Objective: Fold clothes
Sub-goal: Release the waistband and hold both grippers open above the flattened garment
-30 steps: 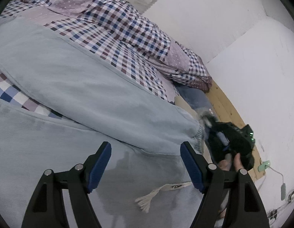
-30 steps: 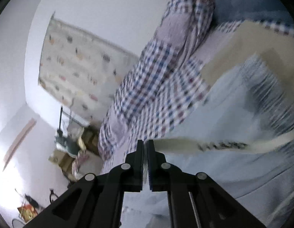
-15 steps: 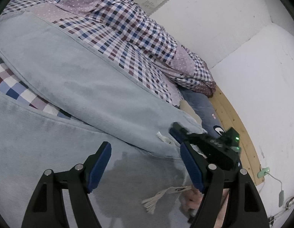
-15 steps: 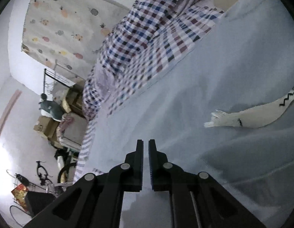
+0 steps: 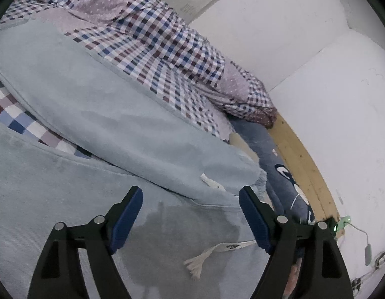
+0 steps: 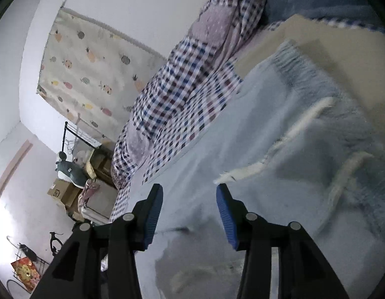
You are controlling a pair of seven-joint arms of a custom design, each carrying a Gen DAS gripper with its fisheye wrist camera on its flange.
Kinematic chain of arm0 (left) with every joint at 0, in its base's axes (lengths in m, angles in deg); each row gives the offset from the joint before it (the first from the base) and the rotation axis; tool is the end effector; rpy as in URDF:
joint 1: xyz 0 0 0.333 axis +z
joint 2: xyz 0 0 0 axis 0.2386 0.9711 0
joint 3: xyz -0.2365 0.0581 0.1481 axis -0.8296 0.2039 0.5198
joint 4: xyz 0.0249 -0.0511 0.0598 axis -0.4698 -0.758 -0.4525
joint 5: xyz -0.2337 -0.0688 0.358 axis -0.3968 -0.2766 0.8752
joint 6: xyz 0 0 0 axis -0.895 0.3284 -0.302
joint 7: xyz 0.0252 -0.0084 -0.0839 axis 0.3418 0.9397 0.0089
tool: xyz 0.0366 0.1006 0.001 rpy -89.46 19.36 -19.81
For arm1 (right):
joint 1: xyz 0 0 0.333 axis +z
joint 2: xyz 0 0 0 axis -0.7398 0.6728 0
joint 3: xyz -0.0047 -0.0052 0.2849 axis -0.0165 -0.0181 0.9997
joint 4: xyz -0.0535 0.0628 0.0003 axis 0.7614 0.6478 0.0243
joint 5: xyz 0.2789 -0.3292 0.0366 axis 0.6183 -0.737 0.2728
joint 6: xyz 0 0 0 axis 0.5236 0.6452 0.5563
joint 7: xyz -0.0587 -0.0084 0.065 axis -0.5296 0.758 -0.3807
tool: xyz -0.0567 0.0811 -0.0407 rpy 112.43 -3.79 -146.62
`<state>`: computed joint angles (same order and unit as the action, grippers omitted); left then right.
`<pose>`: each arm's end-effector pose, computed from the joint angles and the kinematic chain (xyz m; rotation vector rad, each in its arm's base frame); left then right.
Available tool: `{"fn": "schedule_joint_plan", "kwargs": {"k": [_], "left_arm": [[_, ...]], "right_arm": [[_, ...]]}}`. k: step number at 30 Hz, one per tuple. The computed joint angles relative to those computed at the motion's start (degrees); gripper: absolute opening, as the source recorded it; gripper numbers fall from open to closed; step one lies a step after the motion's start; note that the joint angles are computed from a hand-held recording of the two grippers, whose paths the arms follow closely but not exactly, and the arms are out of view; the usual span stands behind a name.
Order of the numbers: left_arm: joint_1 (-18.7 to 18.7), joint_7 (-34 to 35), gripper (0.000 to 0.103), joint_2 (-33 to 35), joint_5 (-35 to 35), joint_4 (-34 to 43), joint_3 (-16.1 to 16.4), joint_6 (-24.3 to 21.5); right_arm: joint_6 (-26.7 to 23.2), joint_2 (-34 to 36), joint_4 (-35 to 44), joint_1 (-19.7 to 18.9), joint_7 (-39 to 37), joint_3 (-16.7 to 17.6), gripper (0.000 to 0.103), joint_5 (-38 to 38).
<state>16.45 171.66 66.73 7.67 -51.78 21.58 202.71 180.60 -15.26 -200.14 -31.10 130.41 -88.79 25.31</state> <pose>0.6802 -0.0969 0.5528 1.7964 -1.7991 1.5697 0.5526 0.0339 0.5589 -0.8883 1.7672 -0.1860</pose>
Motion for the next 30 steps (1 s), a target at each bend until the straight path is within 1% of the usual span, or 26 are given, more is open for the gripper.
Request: {"fn": "schedule_joint_plan", "kwargs": {"k": [4,7,10,11,13,16,18,19,21,22,24,26,28,30], "left_arm": [[0.6,4.18,0.084,-3.84,-2.72,-4.18,1.11,0.94],[0.77,6.36,0.084,-6.79,-3.4,-7.46,2.98,1.18],[1.35,7.91,0.084,-9.27,-3.17,-10.33,5.37,1.25],[1.64,8.04,0.084,-10.31,-3.09,-11.58,6.19,1.72],[2.33,7.57,0.084,-12.29,-3.26,-14.12,7.94,3.18],[3.68,4.8,0.084,-14.49,-4.01,-17.2,10.69,5.51],[4.6,3.36,0.084,-15.57,-4.27,-18.55,12.23,7.14],[5.1,2.58,0.084,-15.97,-4.34,-19.06,12.97,7.94],[6.13,1.48,0.084,-16.74,-3.48,-19.98,14.17,9.62],[6.63,1.08,0.084,-17.1,-2.78,-20.4,14.71,10.48],[7.78,-0.93,0.084,-17.52,0.36,-21.16,15.52,12.48],[9.0,-3.97,0.084,-17.55,4.71,-21.71,16.19,14.52],[10.27,-8.57,0.084,-16.49,9.64,-21.35,16.67,15.92],[11.57,-12.24,0.084,-13.96,13.45,-19.38,17.32,14.86]], "right_arm": [[1.21,-10.02,-11.02,-3.83,6.61,4.56,0.05,-8.73],[0.6,-16.42,-17.62,-8.31,13.0,9.67,0.05,-15.97],[-0.8,-21.92,-22.91,-10.89,17.59,12.63,0.053,-20.21],[-1.6,-23.83,-24.36,-13.18,19.67,14.88,0.053,-22.64],[-4.23,-28.45,-26.76,-20.07,24.89,21.68,0.056,-29.06],[-8.62,-35.08,-27.45,-29.32,29.67,31.12,0.057,-39.64],[-9.17,-38.41,-27.2,-33.35,30.48,35.8,0.057,-45.95],[-8.69,-39.34,-26.97,-34.41,30.59,37.43,0.057,-48.35],[-7.79,-40.75,-26.3,-36.04,30.61,39.99,0.058,-52.59],[-7.26,-40.21,-26.01,-35.26,30.76,39.73,0.058,-53.24],[-6.09,-38.99,-26.11,-32.26,31.56,38.06,0.058,-53.27],[-6.65,-39.23,-26.03,-31.6,33.16,38.4,0.058,-54.56],[-7.32,-38.94,-25.27,-31.68,33.92,39.26,0.059,-56.78],[-7.83,-38.16,-24.29,-31.66,34.4,39.95,0.06,-59.01]]}}
